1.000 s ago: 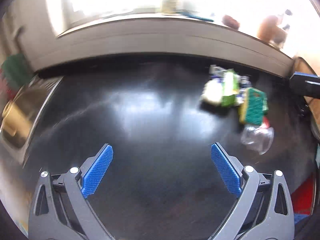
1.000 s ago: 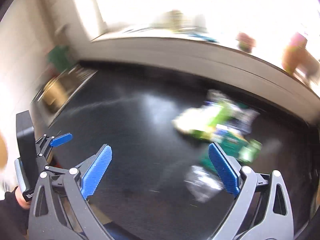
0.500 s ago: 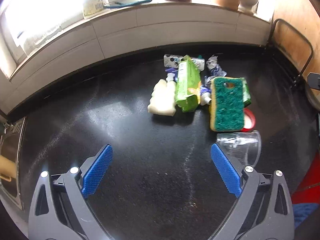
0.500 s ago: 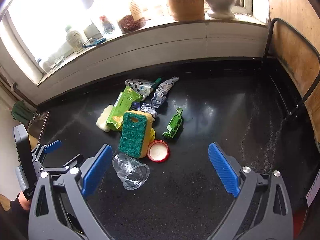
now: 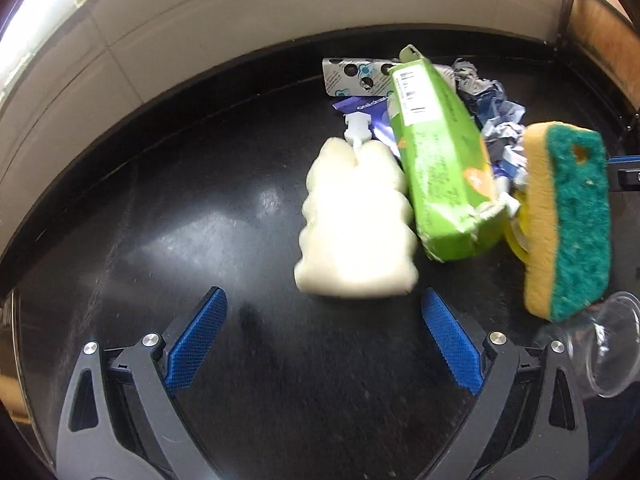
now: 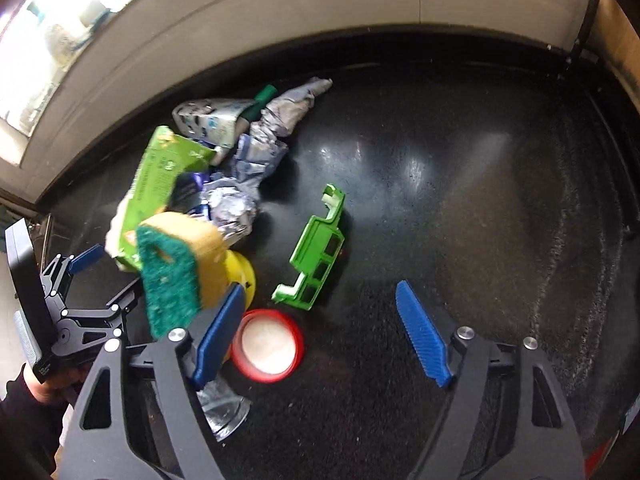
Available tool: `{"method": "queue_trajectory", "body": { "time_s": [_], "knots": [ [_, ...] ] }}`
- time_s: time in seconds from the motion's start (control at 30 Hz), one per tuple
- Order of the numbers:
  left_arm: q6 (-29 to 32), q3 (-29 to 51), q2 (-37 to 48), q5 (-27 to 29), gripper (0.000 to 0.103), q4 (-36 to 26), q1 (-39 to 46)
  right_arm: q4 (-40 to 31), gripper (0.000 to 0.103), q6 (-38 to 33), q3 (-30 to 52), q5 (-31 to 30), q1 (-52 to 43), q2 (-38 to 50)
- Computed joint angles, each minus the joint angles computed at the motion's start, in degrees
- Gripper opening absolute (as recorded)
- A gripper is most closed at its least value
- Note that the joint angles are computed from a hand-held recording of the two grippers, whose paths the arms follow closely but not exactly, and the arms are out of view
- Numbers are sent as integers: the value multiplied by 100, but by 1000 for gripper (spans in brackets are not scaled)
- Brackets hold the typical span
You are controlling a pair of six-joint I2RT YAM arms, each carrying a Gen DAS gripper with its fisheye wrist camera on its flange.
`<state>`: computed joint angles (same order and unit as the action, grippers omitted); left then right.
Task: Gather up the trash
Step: 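Grasp the white foam with the left tool while the right tool grasps the green plastic piece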
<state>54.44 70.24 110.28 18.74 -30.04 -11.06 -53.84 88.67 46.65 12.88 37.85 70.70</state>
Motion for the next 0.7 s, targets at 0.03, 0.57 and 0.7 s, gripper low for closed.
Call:
{"method": "queue_trajectory", "body": {
  "time_s": [0.03,0.57,0.7],
  "knots": [
    [-18,95,92,67,95,-7,-22,113,74,-108,-80,-73,-130,15],
    [-455,984,421,180,38,-488,-325,551,28,-907,-273,-405,-910,150],
    [-674,1028,92,87,37,-803,-186,-91,28,-742,74,-16,-635,-129]
  ]
}}
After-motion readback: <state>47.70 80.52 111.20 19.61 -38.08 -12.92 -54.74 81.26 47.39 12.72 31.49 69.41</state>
